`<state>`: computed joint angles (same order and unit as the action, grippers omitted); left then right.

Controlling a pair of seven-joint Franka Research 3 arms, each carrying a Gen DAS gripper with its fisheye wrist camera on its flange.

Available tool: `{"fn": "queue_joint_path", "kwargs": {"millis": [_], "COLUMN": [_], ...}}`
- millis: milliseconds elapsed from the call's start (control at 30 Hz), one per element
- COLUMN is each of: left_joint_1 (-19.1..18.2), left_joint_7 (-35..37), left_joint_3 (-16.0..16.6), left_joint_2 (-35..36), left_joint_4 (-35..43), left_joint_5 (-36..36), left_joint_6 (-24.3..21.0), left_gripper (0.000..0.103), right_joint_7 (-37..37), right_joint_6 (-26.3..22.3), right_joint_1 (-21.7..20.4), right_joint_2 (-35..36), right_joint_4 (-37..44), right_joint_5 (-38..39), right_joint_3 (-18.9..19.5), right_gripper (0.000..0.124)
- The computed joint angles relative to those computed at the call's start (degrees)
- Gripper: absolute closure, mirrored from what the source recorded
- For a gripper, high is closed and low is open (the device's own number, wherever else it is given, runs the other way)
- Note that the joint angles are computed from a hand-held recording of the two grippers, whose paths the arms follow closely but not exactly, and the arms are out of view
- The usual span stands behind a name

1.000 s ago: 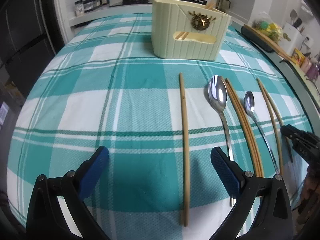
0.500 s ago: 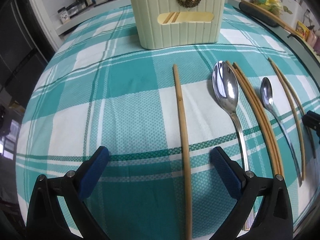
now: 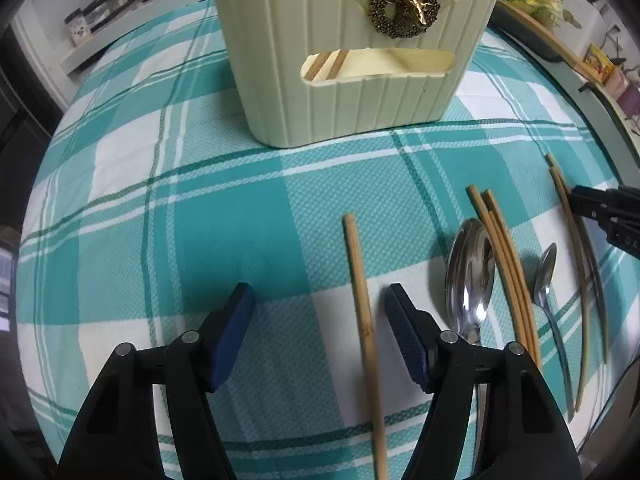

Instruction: Organize utensils

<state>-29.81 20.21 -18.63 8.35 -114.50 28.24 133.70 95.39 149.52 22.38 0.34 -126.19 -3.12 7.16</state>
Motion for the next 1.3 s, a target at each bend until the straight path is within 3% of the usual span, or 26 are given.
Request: {"fn": "queue_joint_path", "kwargs": {"millis": [100,167,233,333,467,667,867,1100,1300], "left_joint_1": [0.0,-0.1,-0.3,-0.9,-1.0,0.1,1.7,4.0,7.0], "left_joint_7": [2.6,3.6,4.0,2.4,-2.0,-6.6,-9.5,-13.0,-15.8], "left_joint_3": [0.1,0.3,0.6,1.1,1.0,-1.4,-5.2,-9.3,-11.0], "left_joint_2": [2.1,3.1,4.0,3.9,-1.5,-12.8,-22.7,-28.7,-30.3], "left_joint_4": [2.9,4.4,5.7,6.1,1.8,-3.7,-6.2,-6.1,-3.5], "left_joint_5": [-0.1,0.0,0.3,1.7,4.6,8.5,11.3,14.6,19.1], "left_joint_6": [-0.7,-0.7,-1.0,-1.1,1.4,1.3,-0.2,-1.0,-0.1], "left_gripper": [0.057,0.081,0.097,0.099,0.099,0.099,0.099,0.099,0.099], "right_joint_7": [-0.8,-0.8,-1.0,-0.8,-3.1,-10.6,-18.5,-20.5,-16.2], "right_joint_6": [-1.3,-2.0,-2.6,-1.9,1.1,5.5,8.3,12.7,20.8], "right_joint_1": [0.1,0.3,0.4,0.6,-0.1,-0.2,2.2,4.1,2.7], "right_joint_2": [3.4,5.4,7.1,8.5,6.9,-2.5,-13.7,-22.2,-22.5], "right_joint_4": [4.4,7.0,9.3,10.8,9.2,3.3,-2.5,-6.5,-6.0], "right_joint_5": [0.5,0.4,1.2,2.4,8.4,17.7,26.2,27.5,23.5], "right_joint_3": [-0.2,-0.6,-0.9,-1.4,-0.9,0.1,-0.3,0.7,3.8], "right_gripper": [0.103,0.108,0.115,0.117,0.117,0.117,0.117,0.117,0.117]}}
